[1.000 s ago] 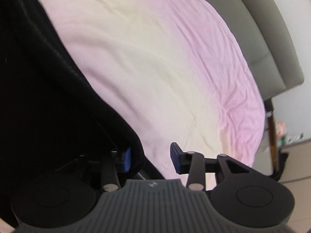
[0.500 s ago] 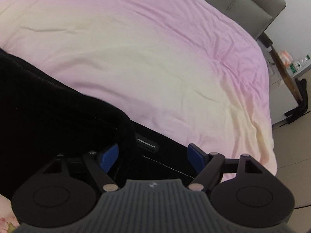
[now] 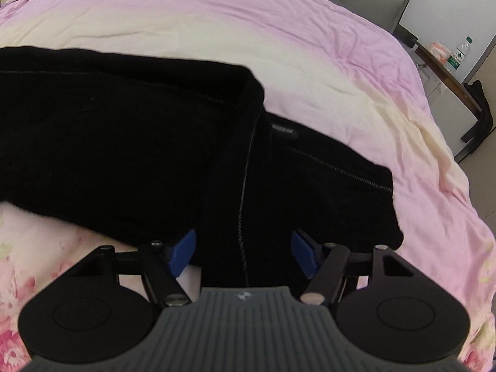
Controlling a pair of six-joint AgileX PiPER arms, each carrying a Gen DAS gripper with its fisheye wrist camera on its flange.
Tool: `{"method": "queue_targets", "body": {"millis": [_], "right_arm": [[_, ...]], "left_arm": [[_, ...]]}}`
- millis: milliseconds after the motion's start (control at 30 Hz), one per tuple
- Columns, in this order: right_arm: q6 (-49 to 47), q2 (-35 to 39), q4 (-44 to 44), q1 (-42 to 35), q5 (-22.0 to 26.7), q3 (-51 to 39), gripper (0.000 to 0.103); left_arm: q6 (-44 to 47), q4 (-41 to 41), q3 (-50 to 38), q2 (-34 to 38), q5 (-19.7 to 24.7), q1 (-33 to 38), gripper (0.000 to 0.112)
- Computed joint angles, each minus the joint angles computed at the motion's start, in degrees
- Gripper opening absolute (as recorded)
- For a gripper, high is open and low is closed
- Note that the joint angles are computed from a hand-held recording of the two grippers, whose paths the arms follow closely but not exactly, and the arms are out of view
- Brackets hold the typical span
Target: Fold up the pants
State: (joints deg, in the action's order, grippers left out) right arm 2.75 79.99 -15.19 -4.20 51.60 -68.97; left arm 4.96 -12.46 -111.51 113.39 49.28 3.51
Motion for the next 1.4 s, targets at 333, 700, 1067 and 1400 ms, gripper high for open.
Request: {"method": "queue_targets", "body": {"millis": [333,700,1067,1400], "right_arm": [[5.39,-5.30,-12.90,6.34,-3.85,11.16,0.011],[-1.52,10.51,-5.55,-14.73,1.46,-24.43,0.017],[31.02,10.68,-6.89,-16.72,-4.53,-16.69,0.046],[35.56,3.18,14.48,-22.50,-23.99,9.61,0.046]], "left_arm": [[-3.00,-4.34,1.46,-0.55,0.22,2.23,0.084],[-5.38,-3.06,-0.98,1.13,0.74,2.25,0.084],[-5.38,-1.75,-0.44,0.97,-1.39,1.64,0.085],[-4.57,-9.01,-1.27,1.86,2.37,4.69,0.085]]}}
